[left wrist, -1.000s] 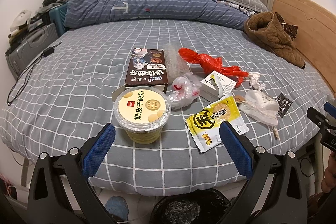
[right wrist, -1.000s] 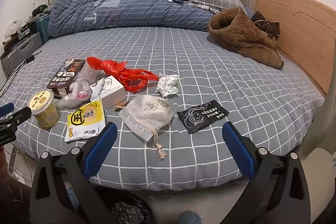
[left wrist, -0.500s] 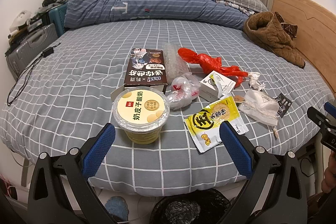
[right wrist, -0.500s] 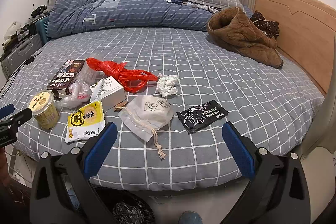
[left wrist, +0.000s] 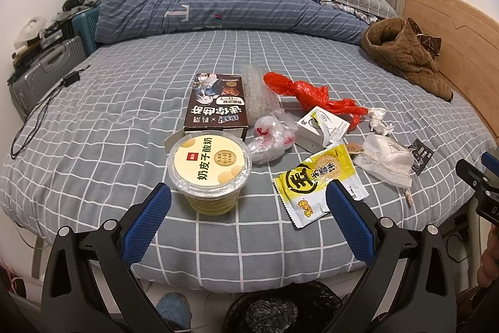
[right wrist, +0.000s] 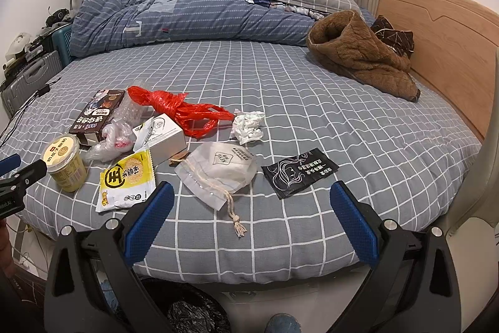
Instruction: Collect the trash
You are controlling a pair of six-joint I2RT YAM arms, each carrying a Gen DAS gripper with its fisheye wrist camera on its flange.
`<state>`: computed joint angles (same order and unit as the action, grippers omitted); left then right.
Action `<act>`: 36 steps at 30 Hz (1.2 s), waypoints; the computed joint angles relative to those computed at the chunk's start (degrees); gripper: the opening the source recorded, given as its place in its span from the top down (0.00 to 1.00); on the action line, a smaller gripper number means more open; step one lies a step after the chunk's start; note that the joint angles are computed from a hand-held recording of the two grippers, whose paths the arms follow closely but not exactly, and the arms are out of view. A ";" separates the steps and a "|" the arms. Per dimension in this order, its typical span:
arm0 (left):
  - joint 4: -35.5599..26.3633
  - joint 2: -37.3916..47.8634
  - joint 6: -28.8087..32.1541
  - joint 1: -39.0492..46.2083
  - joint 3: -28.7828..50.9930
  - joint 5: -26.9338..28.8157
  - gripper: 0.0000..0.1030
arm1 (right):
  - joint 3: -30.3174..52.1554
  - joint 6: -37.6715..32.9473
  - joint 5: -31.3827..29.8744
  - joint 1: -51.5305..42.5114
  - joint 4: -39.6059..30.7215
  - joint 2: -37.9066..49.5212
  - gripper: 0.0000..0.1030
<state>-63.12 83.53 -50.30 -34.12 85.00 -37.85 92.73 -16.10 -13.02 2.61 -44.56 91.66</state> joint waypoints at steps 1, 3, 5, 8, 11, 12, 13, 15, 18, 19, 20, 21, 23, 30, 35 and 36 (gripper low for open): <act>0.02 0.15 0.07 0.00 0.16 0.05 0.06 | 0.12 0.12 0.01 -0.05 -0.06 0.08 0.07; -0.13 0.27 0.16 -0.13 0.49 -0.01 0.06 | 0.10 0.31 0.11 -0.19 0.08 0.10 0.07; -0.06 0.43 0.25 -0.11 0.65 -0.07 0.06 | 0.09 0.47 0.10 -0.25 0.16 0.11 0.07; -0.13 0.35 0.22 -0.15 0.59 -0.09 0.06 | 0.01 0.37 0.15 -0.39 0.35 0.11 0.07; -0.18 0.55 0.38 -0.07 0.89 -0.08 0.06 | 0.08 0.33 0.10 -0.48 0.29 0.09 0.07; -0.15 0.53 0.35 -0.10 0.83 -0.14 0.06 | 0.10 0.35 0.06 -0.48 0.24 0.11 0.07; -0.12 0.60 0.35 -0.08 0.90 -0.17 0.06 | 0.10 0.35 0.07 -0.47 0.21 0.10 0.07; -0.07 0.52 0.30 -0.21 0.77 -0.22 0.06 | -0.07 0.21 0.12 -0.52 0.38 0.03 0.07; -0.13 0.51 0.25 -0.23 0.75 -0.27 0.06 | -0.05 0.05 0.17 -0.60 0.36 0.10 0.07; -0.14 0.57 0.24 -0.22 0.81 -0.27 0.06 | -0.06 0.03 0.22 -0.62 0.34 0.04 0.07; -0.15 0.52 0.20 -0.22 0.76 -0.26 0.06 | -0.14 0.08 0.29 -0.56 0.43 0.01 0.07; -0.13 0.49 0.20 -0.23 0.72 -0.25 0.06 | -0.18 0.13 0.28 -0.50 0.44 -0.02 0.07; -0.04 0.43 0.23 -0.12 0.48 -0.17 0.06 | -0.13 0.11 0.17 -0.40 0.38 0.06 0.07; 2.15 -1.92 1.22 2.34 -4.10 1.32 0.06 | 1.14 0.12 2.38 4.02 1.21 2.79 0.07; 6.61 -2.53 3.56 6.44 -8.66 4.19 0.06 | 2.72 1.29 5.04 7.85 2.70 7.07 0.07; 7.41 -2.52 4.08 7.29 -9.37 4.95 0.06 | 2.87 1.44 5.66 8.21 3.13 8.08 0.07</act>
